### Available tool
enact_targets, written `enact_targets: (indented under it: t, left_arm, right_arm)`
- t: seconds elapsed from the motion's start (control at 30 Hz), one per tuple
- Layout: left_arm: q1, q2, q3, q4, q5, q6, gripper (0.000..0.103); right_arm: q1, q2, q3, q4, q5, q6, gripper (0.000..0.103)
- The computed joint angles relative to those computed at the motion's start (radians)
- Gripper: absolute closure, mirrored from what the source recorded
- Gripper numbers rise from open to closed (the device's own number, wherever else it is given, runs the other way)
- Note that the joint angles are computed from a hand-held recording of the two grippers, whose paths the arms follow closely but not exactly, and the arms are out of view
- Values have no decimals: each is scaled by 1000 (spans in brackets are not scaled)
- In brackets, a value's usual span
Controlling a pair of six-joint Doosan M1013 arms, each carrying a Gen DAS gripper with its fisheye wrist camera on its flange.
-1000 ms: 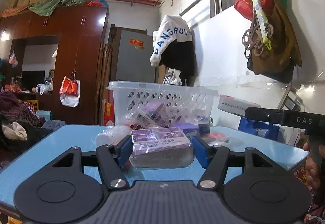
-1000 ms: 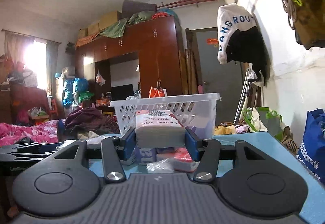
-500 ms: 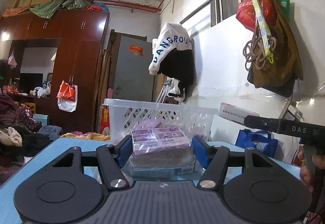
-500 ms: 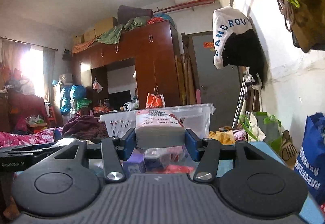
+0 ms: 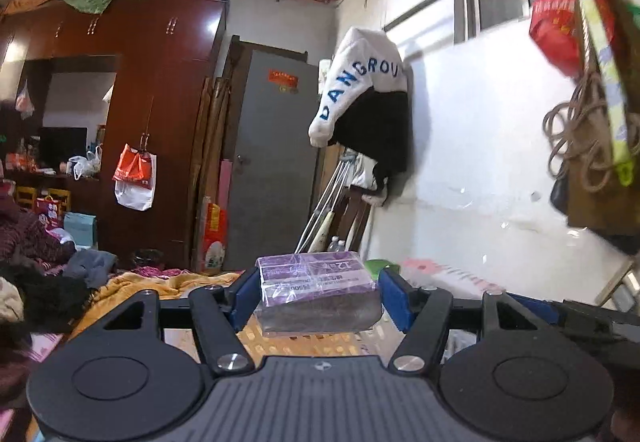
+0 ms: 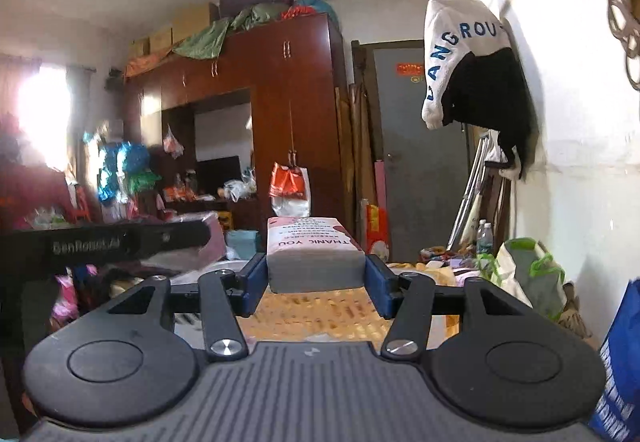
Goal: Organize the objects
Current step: 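Carry both boxes over the white basket and open both tools, then grasp the red-wrapped ball with the left tool while the right tool grasps the clear small bag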
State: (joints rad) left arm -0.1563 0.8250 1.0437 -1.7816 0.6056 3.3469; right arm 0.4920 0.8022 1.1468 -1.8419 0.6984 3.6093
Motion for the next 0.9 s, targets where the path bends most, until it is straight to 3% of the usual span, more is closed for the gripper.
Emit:
enact_targets:
  t: [0.03, 0.07, 0.17, 0.33, 0.5, 0.6, 0.7, 0.8, 0.9]
  left_arm:
    - [-3, 5, -13, 46, -11, -31, 10]
    - [-5, 8, -21, 92, -25, -60, 4]
    - [5, -9, 33, 16, -32, 46, 4]
    - [48, -66, 190, -164, 57, 230, 4]
    - [93, -113, 386, -363, 166, 459, 4]
    - [103, -120, 436, -382, 164, 510, 6]
    - [103, -121, 448, -361, 113, 520, 9]
    - [99, -112, 425, -299, 71, 469, 12]
    - [101, -102, 410, -229, 65, 402, 16]
  right_arm:
    - [3, 7, -14, 55, 16, -58, 24]
    - [8, 3, -4, 68, 24, -63, 12]
    - [26, -37, 108, -100, 62, 154, 0]
    - [75, -72, 257, -176, 133, 353, 0]
    - [110, -67, 322, -189, 92, 466, 0]
    - [111, -49, 287, -123, 61, 355, 0]
    - [113, -37, 251, -67, 39, 265, 1]
    - [112, -29, 212, 46, 15, 131, 10]
    - [112, -29, 207, 81, 13, 126, 14]
